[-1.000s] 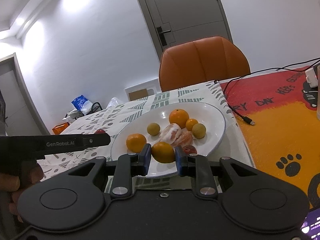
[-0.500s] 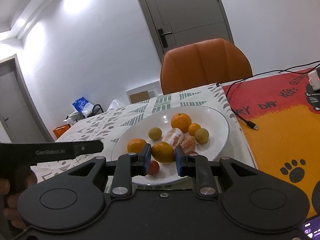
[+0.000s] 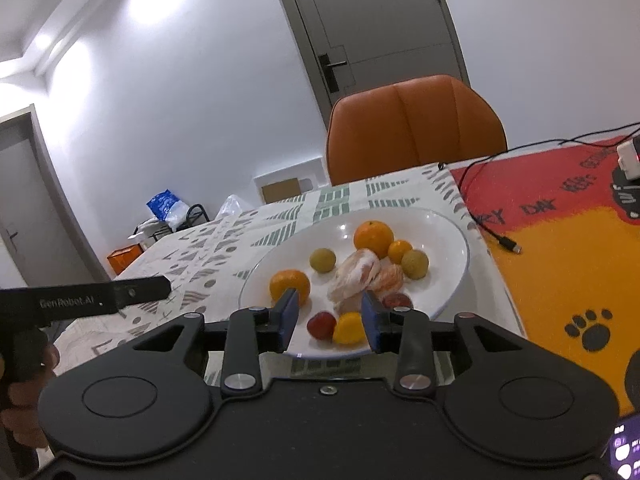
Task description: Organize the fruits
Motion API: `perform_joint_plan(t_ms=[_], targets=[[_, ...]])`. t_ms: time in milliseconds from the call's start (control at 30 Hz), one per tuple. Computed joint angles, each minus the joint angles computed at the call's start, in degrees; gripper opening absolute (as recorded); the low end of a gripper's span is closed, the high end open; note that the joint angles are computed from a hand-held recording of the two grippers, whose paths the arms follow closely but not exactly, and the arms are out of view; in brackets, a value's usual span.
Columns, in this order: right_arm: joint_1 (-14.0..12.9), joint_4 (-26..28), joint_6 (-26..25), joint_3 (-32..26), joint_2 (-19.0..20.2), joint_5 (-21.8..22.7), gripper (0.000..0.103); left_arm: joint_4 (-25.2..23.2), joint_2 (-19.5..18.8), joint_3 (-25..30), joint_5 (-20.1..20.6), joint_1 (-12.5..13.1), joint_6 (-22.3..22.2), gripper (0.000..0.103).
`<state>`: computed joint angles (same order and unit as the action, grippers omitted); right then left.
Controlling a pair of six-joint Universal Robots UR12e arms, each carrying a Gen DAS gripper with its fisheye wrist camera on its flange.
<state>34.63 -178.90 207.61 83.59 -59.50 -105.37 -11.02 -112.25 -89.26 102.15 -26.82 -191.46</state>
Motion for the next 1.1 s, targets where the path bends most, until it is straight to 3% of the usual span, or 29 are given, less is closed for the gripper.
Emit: perform_joint_plan(t_ms=[133,367,433,467,767,900,1100], targets=[[0.27,0.40,-0.27,0.27,-0.26,0.76,0.038,-0.09,1.02,-1.24,1.50,0.08,-0.49,0.082],[1.12,0.39,-2.59,-0.81,0.10,1.78,0.051,-0.54,2.97,-3.49,2.40,0.38,-1.31,0.082],[1.27,0.18,-3.09,-0.97,0.11,2.02,0.055,-0.84,3.42,-3.88,3.00,0.43,-1.50,0.087],[1.38,0.15,-3.29,-1.12,0.13,2.04,0.059,-0.85,3.63,-4.08,3.36,0.44,-1.71,0.093],[2.32,0.60,-4.51,-2.15,0.13,1.95,0.089,-2.86,6.24,-6.49,3.78,1.30,-3.74,0.094],[2.75,1.24,-3.82,-2.45,0.10,1.33,0.102,-3.11,7.30,-7.73,4.87,1.45,-3.76,0.100],[3.58,3.36,-3.19,-3.07,0.06,-0.51,0.103,-5.23,9.00,-9.14,5.40,1.86,-4.11,0.101]])
